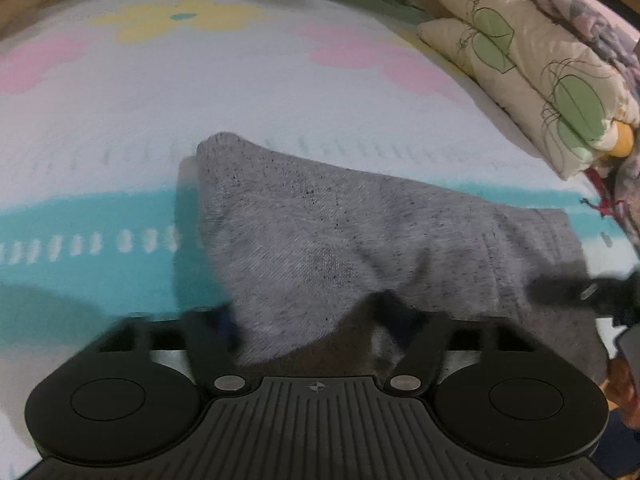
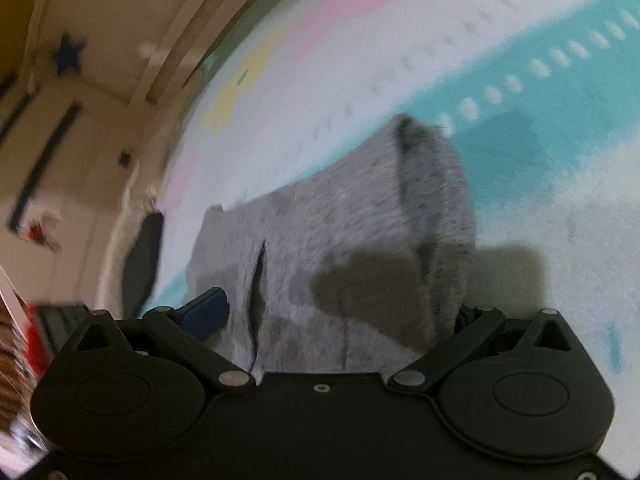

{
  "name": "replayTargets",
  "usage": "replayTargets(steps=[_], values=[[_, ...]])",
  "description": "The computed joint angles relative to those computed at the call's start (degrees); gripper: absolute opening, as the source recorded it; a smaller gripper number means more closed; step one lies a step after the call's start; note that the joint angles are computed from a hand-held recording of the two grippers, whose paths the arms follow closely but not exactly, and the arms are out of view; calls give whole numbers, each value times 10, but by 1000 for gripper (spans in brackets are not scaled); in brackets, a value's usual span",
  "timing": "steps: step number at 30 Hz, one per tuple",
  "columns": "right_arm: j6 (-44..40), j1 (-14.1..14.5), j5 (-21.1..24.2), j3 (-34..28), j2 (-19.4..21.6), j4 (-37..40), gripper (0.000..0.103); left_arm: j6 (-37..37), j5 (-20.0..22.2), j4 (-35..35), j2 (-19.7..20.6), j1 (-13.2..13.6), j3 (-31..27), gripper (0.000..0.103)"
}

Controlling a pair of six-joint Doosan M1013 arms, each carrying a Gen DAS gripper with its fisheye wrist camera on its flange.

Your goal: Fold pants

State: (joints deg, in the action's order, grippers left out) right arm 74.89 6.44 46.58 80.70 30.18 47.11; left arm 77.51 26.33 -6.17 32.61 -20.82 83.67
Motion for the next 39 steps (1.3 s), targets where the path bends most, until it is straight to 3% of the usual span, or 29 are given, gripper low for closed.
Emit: replayTargets(steps=[1, 2, 3, 5, 8, 12, 15, 20, 26, 28, 29, 30, 31, 32, 33, 35, 37, 39], values=[[1, 7, -2, 0, -4, -23, 89, -36, -4, 44, -4, -6, 4, 38], [16, 17, -8, -2, -8, -69, 66, -55, -14, 71, -10, -10, 10, 26], [31, 25, -18, 1, -15, -110, 56, -86, -18, 109, -15, -14, 16, 16], [39, 30, -36, 12, -27, -117, 41, -124, -26, 155, -24, -21, 23, 15], [21, 26, -47, 27, -44, -66, 39, -150, -43, 171, -37, -23, 32, 14], [-31, 36, -54, 19, -60, -50, 39, -243, -60, 268, -48, -25, 29, 14], [-35, 45, -42, -23, -44, -55, 39, -299, -49, 335, -39, -20, -2, 14], [-10, 54, 1, -139, 21, -96, 39, -259, -25, 278, -1, 7, -78, 14], [34, 51, 49, -258, 110, -105, 41, -179, 42, 213, 69, 33, -165, 20], [65, 53, 56, -281, 132, -140, 48, -198, 96, 219, 97, 38, -192, 21], [106, 56, 61, -299, 146, -185, 57, -219, 127, 237, 110, 38, -203, 29], [167, 62, 70, -318, 160, -253, 70, -223, 128, 234, 113, 41, -200, 44], [229, 69, 87, -338, 172, -328, 75, -246, 99, 240, 109, 43, -181, 49], [264, 71, 114, -355, 185, -377, 81, -283, 83, 263, 106, 43, -168, 62], [272, 72, 118, -353, 189, -397, 89, -303, 82, 273, 104, 43, -164, 66], [248, 67, 56, -305, 170, -371, 92, -284, 77, 255, 102, 46, -161, 66], [240, 69, 51, -296, 165, -380, 92, -277, 88, 255, 98, 46, -165, 66], [247, 74, 50, -292, 160, -407, 94, -331, 101, 311, 94, 40, -170, 64]])
